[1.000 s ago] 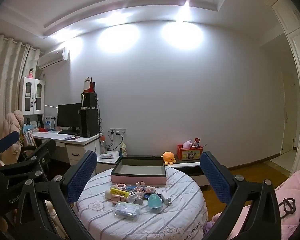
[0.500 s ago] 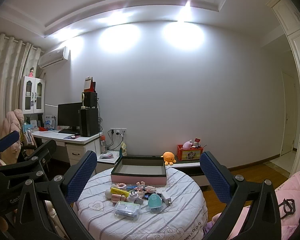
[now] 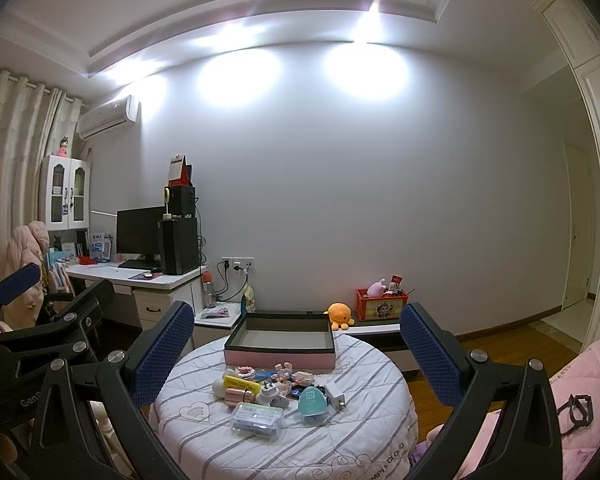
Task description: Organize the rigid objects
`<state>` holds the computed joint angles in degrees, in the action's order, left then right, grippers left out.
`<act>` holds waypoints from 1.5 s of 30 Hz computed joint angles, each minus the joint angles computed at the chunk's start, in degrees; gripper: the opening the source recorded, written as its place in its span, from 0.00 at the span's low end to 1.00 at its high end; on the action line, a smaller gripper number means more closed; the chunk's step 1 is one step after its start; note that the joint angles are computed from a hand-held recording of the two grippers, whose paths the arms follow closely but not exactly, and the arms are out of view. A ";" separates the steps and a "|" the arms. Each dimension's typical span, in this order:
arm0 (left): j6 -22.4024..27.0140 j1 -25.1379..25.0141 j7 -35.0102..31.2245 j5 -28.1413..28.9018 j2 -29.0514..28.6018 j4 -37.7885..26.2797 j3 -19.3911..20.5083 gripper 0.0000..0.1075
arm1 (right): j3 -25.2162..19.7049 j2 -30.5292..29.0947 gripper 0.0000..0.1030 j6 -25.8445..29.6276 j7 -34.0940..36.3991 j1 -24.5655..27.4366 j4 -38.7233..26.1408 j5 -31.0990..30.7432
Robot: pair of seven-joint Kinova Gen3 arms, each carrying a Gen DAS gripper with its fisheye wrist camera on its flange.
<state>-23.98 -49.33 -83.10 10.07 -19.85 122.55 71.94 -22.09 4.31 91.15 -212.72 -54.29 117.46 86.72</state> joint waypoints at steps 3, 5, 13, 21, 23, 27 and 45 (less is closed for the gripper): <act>0.00 -0.34 -0.01 0.04 -0.08 -0.05 0.33 0.96 | 0.03 0.05 1.00 0.06 -0.22 0.01 0.21 0.13; -0.06 -0.51 0.20 0.00 -0.20 -0.01 0.44 0.96 | 0.03 -0.02 1.00 -0.04 -0.15 0.04 0.20 0.10; -0.13 -0.55 0.66 -0.40 -0.38 0.12 0.21 0.96 | -0.06 -0.34 1.00 -0.45 0.25 0.18 0.27 0.13; -0.26 0.57 -0.44 0.07 0.32 0.14 -0.65 0.96 | -0.08 -0.44 1.00 -0.61 0.58 0.39 0.33 0.37; -0.23 0.98 -0.93 0.29 0.66 0.03 -0.89 0.96 | -0.07 -0.39 1.00 -0.55 0.52 0.41 0.41 0.53; -0.24 1.67 -2.30 1.22 0.92 0.07 -1.37 0.96 | -0.04 -0.49 1.00 -0.75 0.55 0.57 0.54 0.57; -1.38 5.51 -12.12 8.58 4.32 0.07 -2.23 0.96 | 0.04 -0.83 1.00 -1.37 1.10 1.13 0.75 0.66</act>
<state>-25.36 -43.81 -95.22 18.65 -15.54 122.62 69.71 -22.04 3.48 89.79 -211.62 -53.15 118.21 87.38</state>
